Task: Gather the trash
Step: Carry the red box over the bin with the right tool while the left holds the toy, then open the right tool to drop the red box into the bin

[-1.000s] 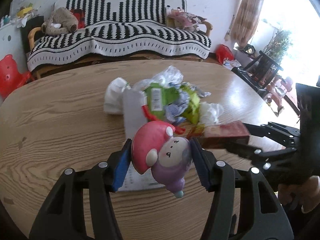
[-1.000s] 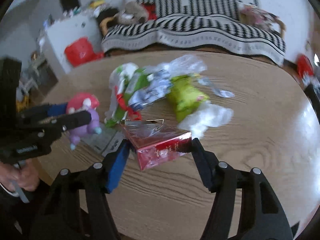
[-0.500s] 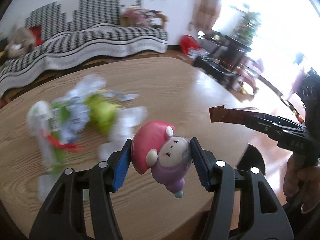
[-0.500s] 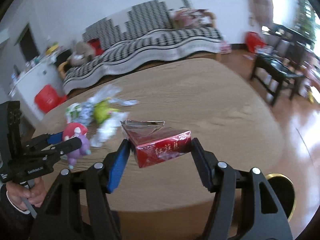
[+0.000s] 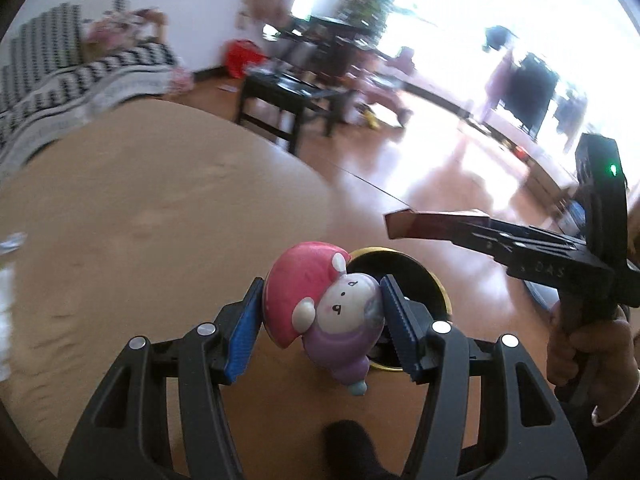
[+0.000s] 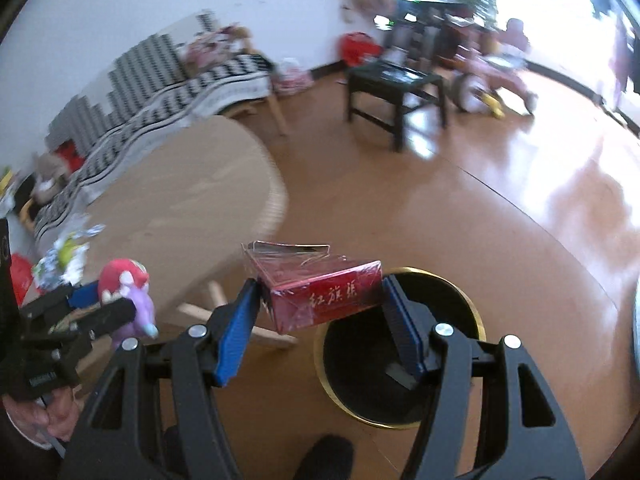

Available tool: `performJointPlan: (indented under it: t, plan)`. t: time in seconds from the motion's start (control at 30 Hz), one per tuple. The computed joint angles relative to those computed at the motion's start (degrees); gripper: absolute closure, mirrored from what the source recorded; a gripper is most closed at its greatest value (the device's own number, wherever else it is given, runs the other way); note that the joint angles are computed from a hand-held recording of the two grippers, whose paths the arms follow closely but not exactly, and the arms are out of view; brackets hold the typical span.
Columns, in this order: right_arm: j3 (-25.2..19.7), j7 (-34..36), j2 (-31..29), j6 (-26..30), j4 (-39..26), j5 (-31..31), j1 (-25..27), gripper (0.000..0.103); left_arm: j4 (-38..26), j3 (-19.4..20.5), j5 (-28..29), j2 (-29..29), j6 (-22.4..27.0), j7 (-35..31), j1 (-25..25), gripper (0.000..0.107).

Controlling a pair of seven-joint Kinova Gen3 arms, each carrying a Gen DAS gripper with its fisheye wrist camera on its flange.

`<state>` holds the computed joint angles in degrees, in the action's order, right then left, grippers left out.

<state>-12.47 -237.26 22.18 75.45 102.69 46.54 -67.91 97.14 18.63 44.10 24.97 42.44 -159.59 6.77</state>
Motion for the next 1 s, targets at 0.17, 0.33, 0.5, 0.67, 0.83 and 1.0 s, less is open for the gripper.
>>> performJointPlan:
  t: [0.17, 0.33, 0.5, 0.67, 0.83, 1.0]
  plan:
    - [-1.6, -10.1, -2.7, -4.2, 8.3, -6.0, -0.4, 0.041, -0.6, 1.1, -4.4, 4.4, -2.6, 4.4, 7.8, 0.050]
    - [-2.7, -16.5, -3.8, -9.0, 13.4, -7.9, -0.2, 0.041, -3.1, 1.3, -10.2, 8.9, -3.2, 11.3, 13.3, 0.050]
    - [-3.2, -18.3, -4.3, -11.1, 15.2, -7.9, 0.1, 0.041, -4.6, 2.6, -14.3, 11.1, -4.5, 14.4, 15.0, 0.050]
    - [-3.3, -18.5, -4.2, -11.5, 15.4, -7.8, 0.2, 0.041, -5.5, 3.7, -16.3, 12.3, -5.0, 16.6, 15.3, 0.050]
    - [-3.0, -18.2, -4.8, -12.1, 15.8, -7.6, 1.0, 0.040, -6.1, 4.1, -17.5, 12.7, -5.2, 18.0, 15.4, 0.046]
    - [-3.2, -19.2, -5.1, -10.2, 15.2, -7.3, 0.9, 0.025, -4.7, 5.3, -17.8, 11.7, -7.7, 17.6, 15.0, 0.030]
